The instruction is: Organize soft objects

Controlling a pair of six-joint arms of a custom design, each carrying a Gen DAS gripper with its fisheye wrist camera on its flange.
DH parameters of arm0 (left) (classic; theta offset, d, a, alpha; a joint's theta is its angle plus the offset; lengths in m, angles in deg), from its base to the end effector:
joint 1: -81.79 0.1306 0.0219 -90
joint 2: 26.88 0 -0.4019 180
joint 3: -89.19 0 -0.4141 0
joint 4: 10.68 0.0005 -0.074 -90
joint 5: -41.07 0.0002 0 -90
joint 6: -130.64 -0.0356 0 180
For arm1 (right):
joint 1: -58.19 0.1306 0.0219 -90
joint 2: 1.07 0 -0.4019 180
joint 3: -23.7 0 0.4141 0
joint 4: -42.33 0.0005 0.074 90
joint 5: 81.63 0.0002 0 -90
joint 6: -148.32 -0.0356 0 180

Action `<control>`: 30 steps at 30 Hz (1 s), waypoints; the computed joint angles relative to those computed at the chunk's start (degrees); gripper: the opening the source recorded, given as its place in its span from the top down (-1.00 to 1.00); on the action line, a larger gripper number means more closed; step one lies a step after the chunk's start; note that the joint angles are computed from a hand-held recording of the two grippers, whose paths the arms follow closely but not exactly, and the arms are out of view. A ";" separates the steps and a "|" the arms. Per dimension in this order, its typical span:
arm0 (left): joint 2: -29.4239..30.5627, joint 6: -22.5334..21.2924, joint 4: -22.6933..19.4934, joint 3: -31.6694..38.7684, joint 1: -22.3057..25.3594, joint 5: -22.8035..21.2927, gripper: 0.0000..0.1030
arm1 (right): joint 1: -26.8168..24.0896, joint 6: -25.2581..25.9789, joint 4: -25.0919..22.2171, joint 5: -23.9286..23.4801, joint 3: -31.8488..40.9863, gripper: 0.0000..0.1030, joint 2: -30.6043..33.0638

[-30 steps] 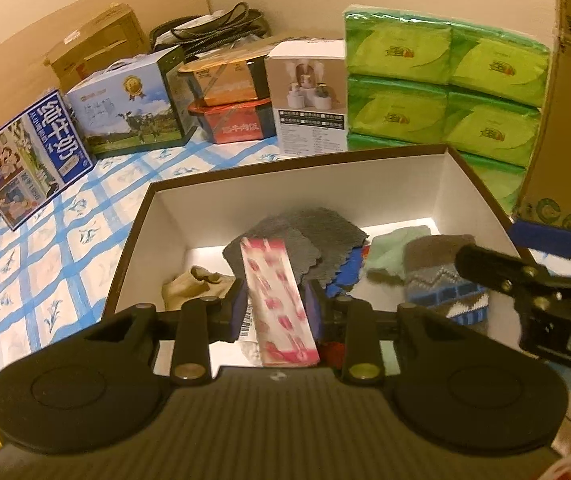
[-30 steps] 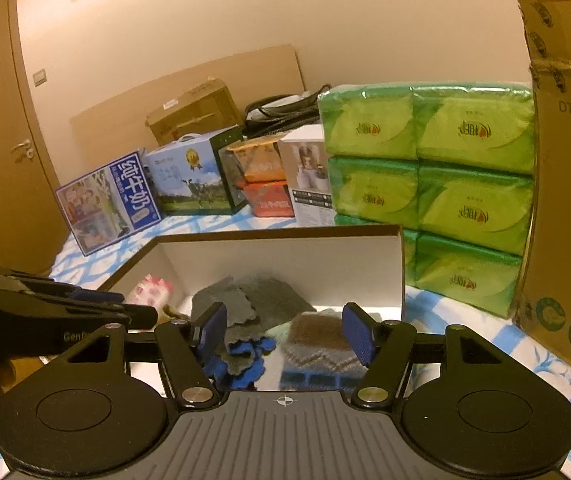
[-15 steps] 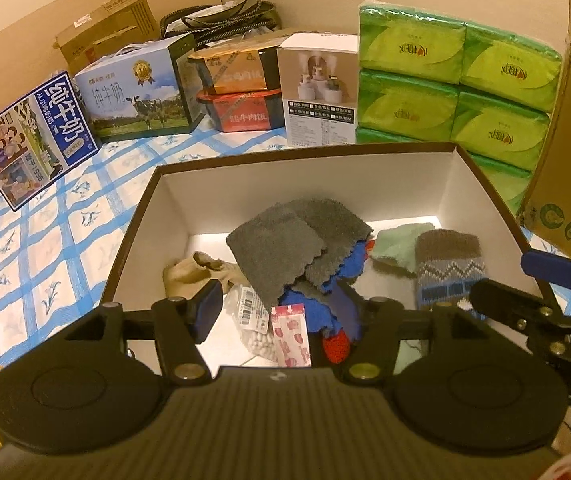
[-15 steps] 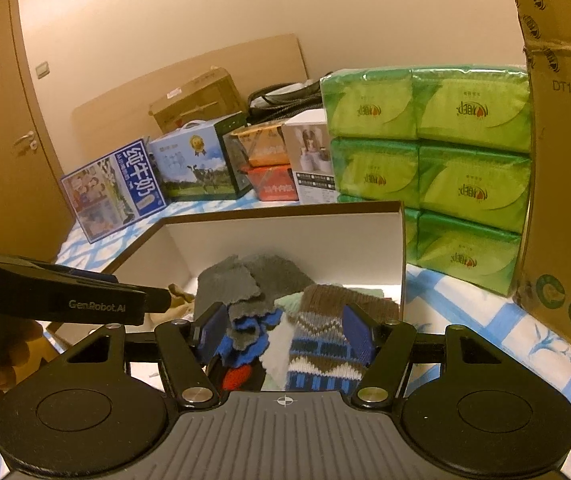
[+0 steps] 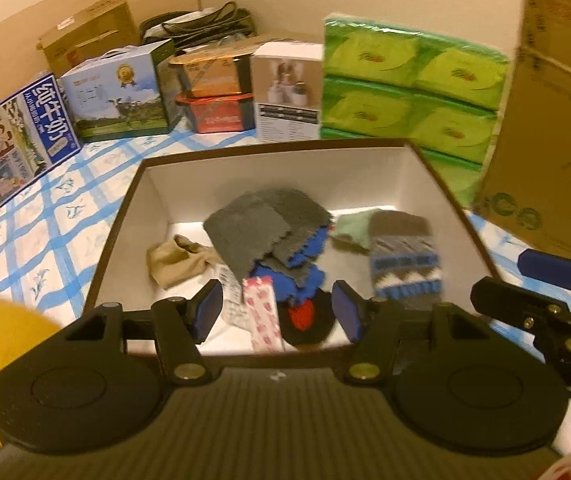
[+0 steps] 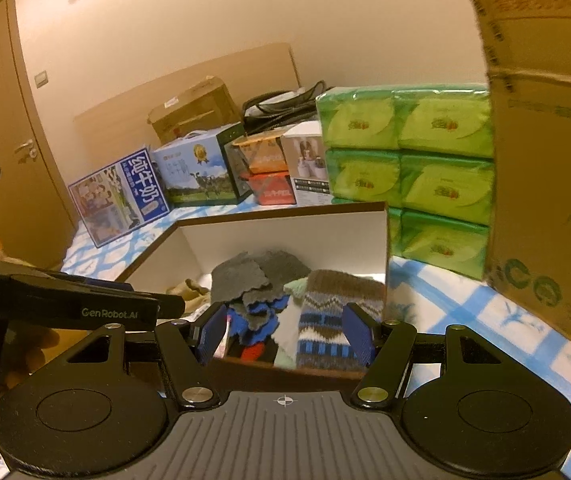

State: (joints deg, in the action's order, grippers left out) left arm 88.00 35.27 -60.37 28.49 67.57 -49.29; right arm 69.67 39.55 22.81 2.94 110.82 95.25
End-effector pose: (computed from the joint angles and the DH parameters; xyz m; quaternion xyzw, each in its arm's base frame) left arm 0.6599 -0.1675 0.4491 0.1561 0.9115 -0.0265 0.3796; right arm 0.5588 0.1164 0.4111 0.0305 0.8592 0.1722 0.4808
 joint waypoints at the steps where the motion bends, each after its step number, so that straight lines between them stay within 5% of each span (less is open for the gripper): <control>1: -1.11 -0.17 0.22 -1.30 0.16 0.95 -0.13 | 0.35 -0.53 0.01 0.64 -1.14 -0.32 -1.34; 8: -10.84 -1.87 1.30 -12.16 2.38 8.42 -0.14 | 4.29 -4.33 -0.97 4.43 -7.31 -0.58 -9.99; 17: -25.40 -8.20 0.90 -26.35 8.40 16.50 -0.14 | 13.44 -9.83 -4.82 12.98 -12.99 -0.66 -19.77; 30: -42.75 -16.49 -7.24 -39.32 20.27 23.99 -0.14 | 29.10 -24.86 -14.90 24.32 -16.12 -0.70 -26.60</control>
